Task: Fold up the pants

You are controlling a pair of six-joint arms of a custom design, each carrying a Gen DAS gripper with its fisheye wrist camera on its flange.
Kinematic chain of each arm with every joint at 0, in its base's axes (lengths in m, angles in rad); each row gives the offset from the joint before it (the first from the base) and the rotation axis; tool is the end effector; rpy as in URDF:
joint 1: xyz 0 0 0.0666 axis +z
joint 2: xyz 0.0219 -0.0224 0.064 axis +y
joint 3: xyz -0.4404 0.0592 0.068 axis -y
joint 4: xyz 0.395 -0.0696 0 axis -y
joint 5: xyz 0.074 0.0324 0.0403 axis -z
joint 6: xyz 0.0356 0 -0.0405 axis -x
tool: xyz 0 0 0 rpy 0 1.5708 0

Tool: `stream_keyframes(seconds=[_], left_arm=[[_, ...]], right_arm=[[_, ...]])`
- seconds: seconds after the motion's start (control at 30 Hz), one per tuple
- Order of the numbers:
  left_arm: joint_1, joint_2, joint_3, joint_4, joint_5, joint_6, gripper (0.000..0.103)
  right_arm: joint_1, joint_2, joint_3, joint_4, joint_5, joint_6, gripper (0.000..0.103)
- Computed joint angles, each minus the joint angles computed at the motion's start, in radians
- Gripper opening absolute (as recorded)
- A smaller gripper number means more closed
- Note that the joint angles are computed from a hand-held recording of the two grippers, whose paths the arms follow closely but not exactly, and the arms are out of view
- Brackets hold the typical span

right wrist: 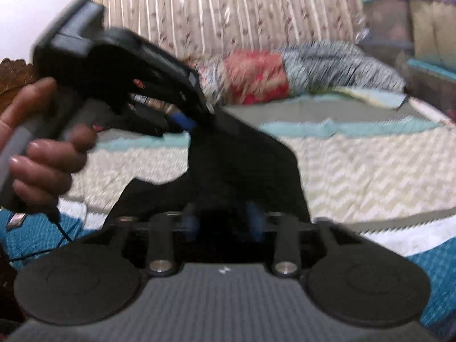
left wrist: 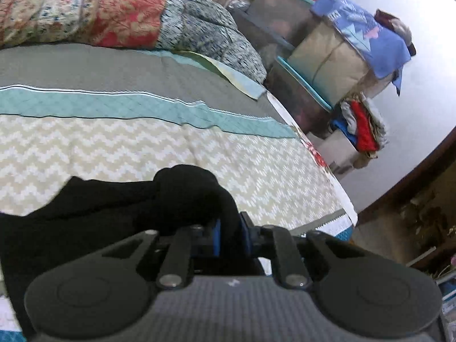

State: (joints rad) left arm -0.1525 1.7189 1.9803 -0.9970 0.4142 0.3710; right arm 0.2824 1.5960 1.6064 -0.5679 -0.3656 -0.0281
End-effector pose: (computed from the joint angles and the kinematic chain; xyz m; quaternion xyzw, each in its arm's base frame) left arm 0.6052 -0.1079 0.5866 -0.0146 0.8983 -0.2843 0.3347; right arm 0.5602 0.1754 0.5163 -0.1965 0.8417 0.2308 0.4468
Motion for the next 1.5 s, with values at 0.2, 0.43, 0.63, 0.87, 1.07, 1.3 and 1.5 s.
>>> stream_keyframes(seconds=[0.2,0.43,0.63,0.87,1.07,1.3,1.5], left_arm=[[0.097,-0.108,-0.131,0.109,0.030,0.016,0.013],[0.204,-0.171,-0.284,0.133,-0.023,0.034,0.013],[0.216,-0.150,-0.377,0.074,-0.104,0.086,0.029],[0.226,-0.222,-0.431,0.128,-0.129,0.124,0.084],[0.227,-0.229,-0.449,0.113,-0.018,0.128,0.103],[0.217,-0.168,-0.435,0.041,0.053,0.131,0.103],[0.214,-0.172,-0.475,0.142,0.062,0.183,0.077]], right_arm=[[0.079,0.011,0.061,-0.015,-0.098,0.052,0.014],[0.171,0.113,0.158,-0.141,-0.093,0.138,0.014],[0.186,0.193,0.235,-0.333,-0.081,0.254,0.028],[0.067,0.105,0.175,-0.202,-0.250,0.063,0.056],[-0.028,0.144,0.185,-0.114,-0.171,-0.160,0.085],[-0.059,0.232,0.230,-0.168,-0.301,-0.322,0.088],[-0.071,0.293,0.278,-0.228,-0.519,-0.423,0.079]])
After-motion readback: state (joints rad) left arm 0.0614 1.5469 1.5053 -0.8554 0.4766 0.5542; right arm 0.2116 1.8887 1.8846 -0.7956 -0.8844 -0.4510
